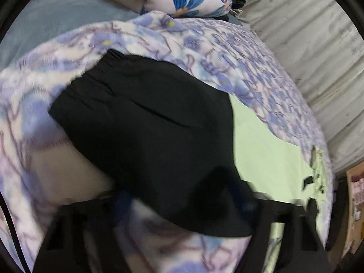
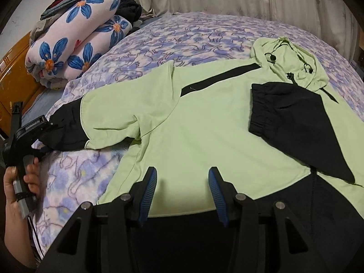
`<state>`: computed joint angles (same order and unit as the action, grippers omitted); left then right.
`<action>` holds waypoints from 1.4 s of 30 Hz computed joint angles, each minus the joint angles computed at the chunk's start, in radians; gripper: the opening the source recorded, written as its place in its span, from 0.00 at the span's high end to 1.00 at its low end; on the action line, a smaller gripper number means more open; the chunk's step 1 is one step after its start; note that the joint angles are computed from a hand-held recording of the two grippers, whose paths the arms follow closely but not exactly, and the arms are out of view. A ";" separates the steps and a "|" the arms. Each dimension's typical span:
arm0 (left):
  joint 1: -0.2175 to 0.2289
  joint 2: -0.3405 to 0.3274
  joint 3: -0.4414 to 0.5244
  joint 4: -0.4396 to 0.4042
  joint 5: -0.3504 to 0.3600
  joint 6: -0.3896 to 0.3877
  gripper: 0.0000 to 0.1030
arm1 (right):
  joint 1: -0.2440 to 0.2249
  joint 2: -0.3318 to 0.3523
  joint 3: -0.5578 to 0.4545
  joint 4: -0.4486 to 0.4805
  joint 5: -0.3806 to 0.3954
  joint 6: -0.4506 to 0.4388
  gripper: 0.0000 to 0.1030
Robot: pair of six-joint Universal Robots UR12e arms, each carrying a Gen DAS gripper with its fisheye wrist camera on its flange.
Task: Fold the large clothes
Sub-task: 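Fold the held black sleeve across the jacket body with the left tool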
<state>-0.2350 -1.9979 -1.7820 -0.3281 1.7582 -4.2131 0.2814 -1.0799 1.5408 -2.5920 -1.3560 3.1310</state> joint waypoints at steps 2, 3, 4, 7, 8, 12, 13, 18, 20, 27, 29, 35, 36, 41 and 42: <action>0.007 0.003 0.003 -0.029 0.010 0.012 0.89 | -0.001 0.000 0.002 0.002 0.005 0.002 0.54; 0.013 0.005 0.001 -0.021 -0.003 0.011 0.91 | -0.002 -0.001 0.005 0.002 0.007 0.003 0.54; 0.016 0.008 -0.001 -0.008 -0.010 0.007 0.95 | -0.004 -0.003 0.009 0.001 0.011 0.004 0.54; -0.015 0.016 0.028 -0.028 0.083 0.061 0.97 | -0.012 -0.010 0.022 0.000 0.017 0.009 0.54; -0.032 0.015 0.046 -0.035 0.123 0.093 0.97 | -0.016 -0.014 0.027 -0.001 0.021 0.013 0.54; -0.103 -0.006 0.144 -0.022 0.225 0.252 0.97 | -0.038 -0.033 0.056 -0.018 0.039 0.032 0.54; -0.126 -0.019 0.181 -0.013 0.246 0.310 0.97 | -0.045 -0.039 0.064 -0.025 0.044 0.037 0.54; -0.216 -0.104 0.367 -0.012 0.226 0.545 0.97 | -0.091 -0.074 0.113 -0.081 0.071 0.080 0.54; -0.242 -0.141 0.434 -0.037 0.180 0.597 0.97 | -0.112 -0.087 0.133 -0.103 0.077 0.099 0.54; -0.307 -0.305 0.664 -0.233 0.061 0.653 0.97 | -0.181 -0.119 0.191 -0.136 0.056 0.152 0.54; -0.315 -0.339 0.706 -0.310 0.042 0.648 0.95 | -0.198 -0.123 0.203 -0.135 0.055 0.165 0.54; -0.325 -0.368 0.723 -0.374 -0.016 0.632 0.44 | -0.232 -0.127 0.222 -0.134 0.073 0.179 0.54; -0.327 -0.362 0.711 -0.352 -0.019 0.622 0.38 | -0.235 -0.127 0.223 -0.137 0.082 0.181 0.54; -0.327 -0.319 0.656 -0.280 -0.017 0.604 0.30 | -0.238 -0.124 0.225 -0.145 0.132 0.164 0.54; -0.327 -0.304 0.637 -0.264 -0.014 0.593 0.30 | -0.237 -0.123 0.222 -0.144 0.142 0.157 0.54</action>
<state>-0.5617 -2.3022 -1.1454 -0.5922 1.7442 -3.6205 0.0447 -1.2034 1.7625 -2.7356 -1.2139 3.2878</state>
